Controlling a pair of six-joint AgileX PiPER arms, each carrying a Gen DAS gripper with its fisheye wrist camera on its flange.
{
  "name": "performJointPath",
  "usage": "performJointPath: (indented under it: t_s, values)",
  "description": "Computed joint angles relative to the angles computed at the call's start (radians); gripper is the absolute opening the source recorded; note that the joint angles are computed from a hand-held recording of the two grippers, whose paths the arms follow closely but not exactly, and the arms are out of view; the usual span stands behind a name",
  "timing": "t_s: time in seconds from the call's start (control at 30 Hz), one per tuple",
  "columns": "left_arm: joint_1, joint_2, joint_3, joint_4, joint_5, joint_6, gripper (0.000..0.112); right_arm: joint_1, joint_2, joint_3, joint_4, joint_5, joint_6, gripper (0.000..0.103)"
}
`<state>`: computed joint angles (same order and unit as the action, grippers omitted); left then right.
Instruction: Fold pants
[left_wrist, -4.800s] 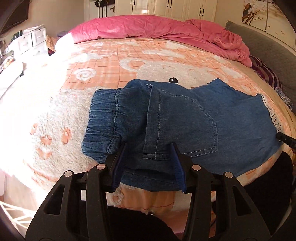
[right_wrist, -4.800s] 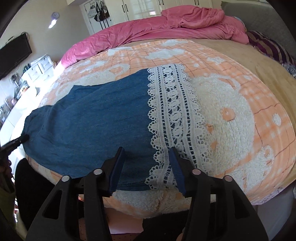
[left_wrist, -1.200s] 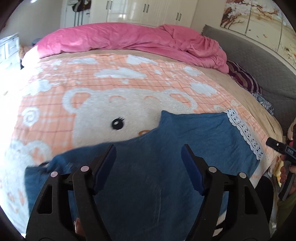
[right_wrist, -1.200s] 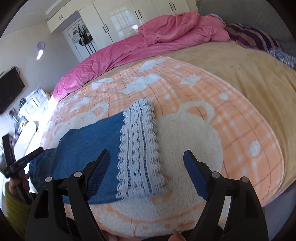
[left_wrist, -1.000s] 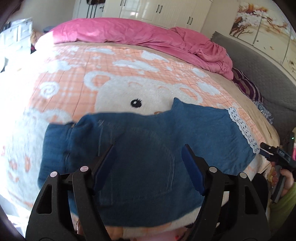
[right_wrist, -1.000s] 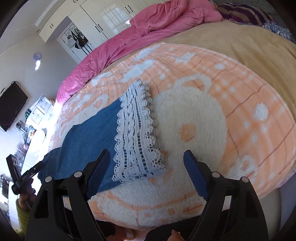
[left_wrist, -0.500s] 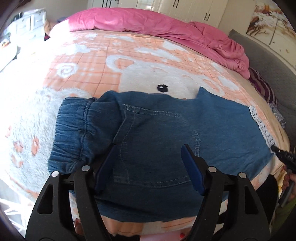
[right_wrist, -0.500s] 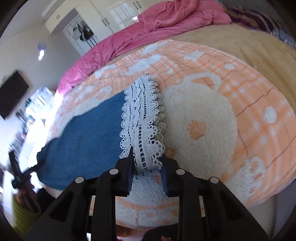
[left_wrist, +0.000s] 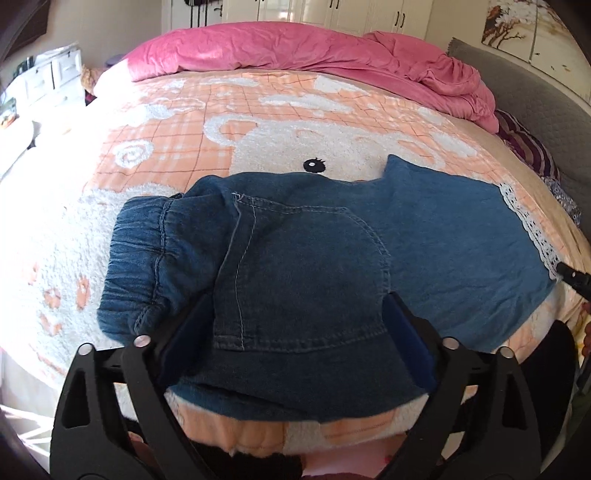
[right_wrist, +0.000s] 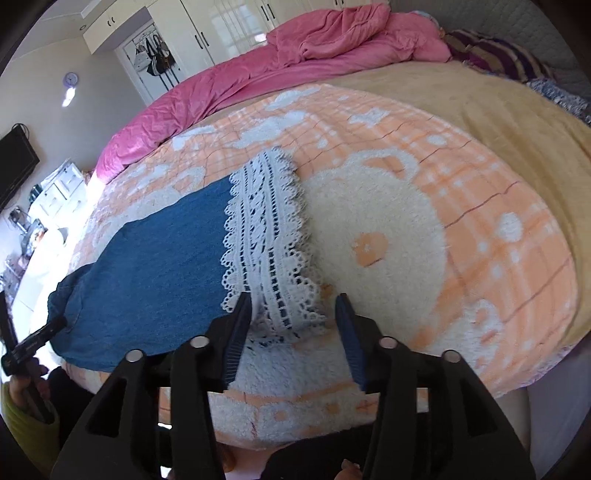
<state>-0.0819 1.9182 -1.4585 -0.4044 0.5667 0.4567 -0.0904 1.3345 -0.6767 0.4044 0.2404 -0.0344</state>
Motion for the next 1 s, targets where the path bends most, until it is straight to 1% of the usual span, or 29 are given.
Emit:
performJointPath:
  t_s: [0.03, 0.1, 0.17, 0.2, 0.23, 0.3, 0.37, 0.43, 0.6, 0.7, 0.77, 0.8, 0.87, 0.93, 0.97, 1.0]
  values:
    - [0.004, -0.013, 0.011, -0.015, 0.007, 0.013, 0.091, 0.001, -0.024, 0.01, -0.059, -0.003, 0.059, 0.048]
    - [0.011, -0.029, 0.021, -0.051, 0.021, 0.042, 0.092, -0.004, -0.061, 0.023, -0.091, -0.003, 0.093, 0.049]
    - [0.009, -0.045, 0.032, -0.06, 0.022, 0.048, 0.093, 0.001, -0.093, 0.028, -0.141, 0.0, 0.137, 0.052]
    - [0.006, -0.053, 0.037, -0.065, 0.023, 0.05, 0.093, 0.013, -0.104, 0.027, -0.198, -0.002, 0.194, 0.053]
    - [0.003, -0.06, 0.038, -0.078, 0.029, 0.06, 0.094, 0.03, -0.116, 0.027, -0.257, -0.003, 0.253, 0.056]
    - [-0.01, -0.073, 0.041, -0.094, 0.031, 0.061, 0.094, 0.06, -0.13, 0.026, -0.276, -0.014, 0.272, 0.059]
    - [-0.028, -0.078, 0.035, -0.101, 0.035, 0.062, 0.094, 0.1, -0.117, 0.008, -0.316, -0.017, 0.313, 0.064]
    - [-0.05, -0.08, 0.031, -0.111, 0.043, 0.074, 0.094, 0.157, -0.097, -0.014, -0.434, -0.016, 0.435, 0.066]
    - [-0.12, -0.062, 0.007, -0.068, 0.04, 0.035, 0.094, 0.29, -0.006, -0.081, -0.594, -0.017, 0.6, 0.069]
    - [-0.159, -0.045, 0.001, -0.037, 0.027, 0.012, 0.094, 0.362, 0.053, -0.128, -0.746, -0.003, 0.743, 0.073]
    - [-0.174, -0.023, -0.014, -0.02, 0.033, -0.002, 0.094, 0.392, 0.089, -0.154, -0.84, 0.014, 0.825, 0.074]
    - [-0.177, -0.013, -0.02, -0.021, 0.037, 0.0, 0.094, 0.398, 0.101, -0.161, -0.842, 0.021, 0.827, 0.074]
    - [-0.183, 0.005, -0.03, -0.007, 0.043, -0.011, 0.094, 0.388, 0.128, -0.168, -0.793, 0.016, 0.787, 0.075]
    - [-0.187, 0.023, -0.036, -0.001, 0.047, -0.015, 0.094, 0.391, 0.157, -0.182, -0.852, 0.059, 0.843, 0.075]
    - [-0.189, 0.034, -0.041, 0.006, 0.05, -0.025, 0.094, 0.387, 0.177, -0.189, -0.847, 0.076, 0.831, 0.075]
    - [-0.19, 0.044, -0.046, 0.015, 0.053, -0.035, 0.094, 0.372, 0.194, -0.186, -0.802, 0.069, 0.788, 0.075]
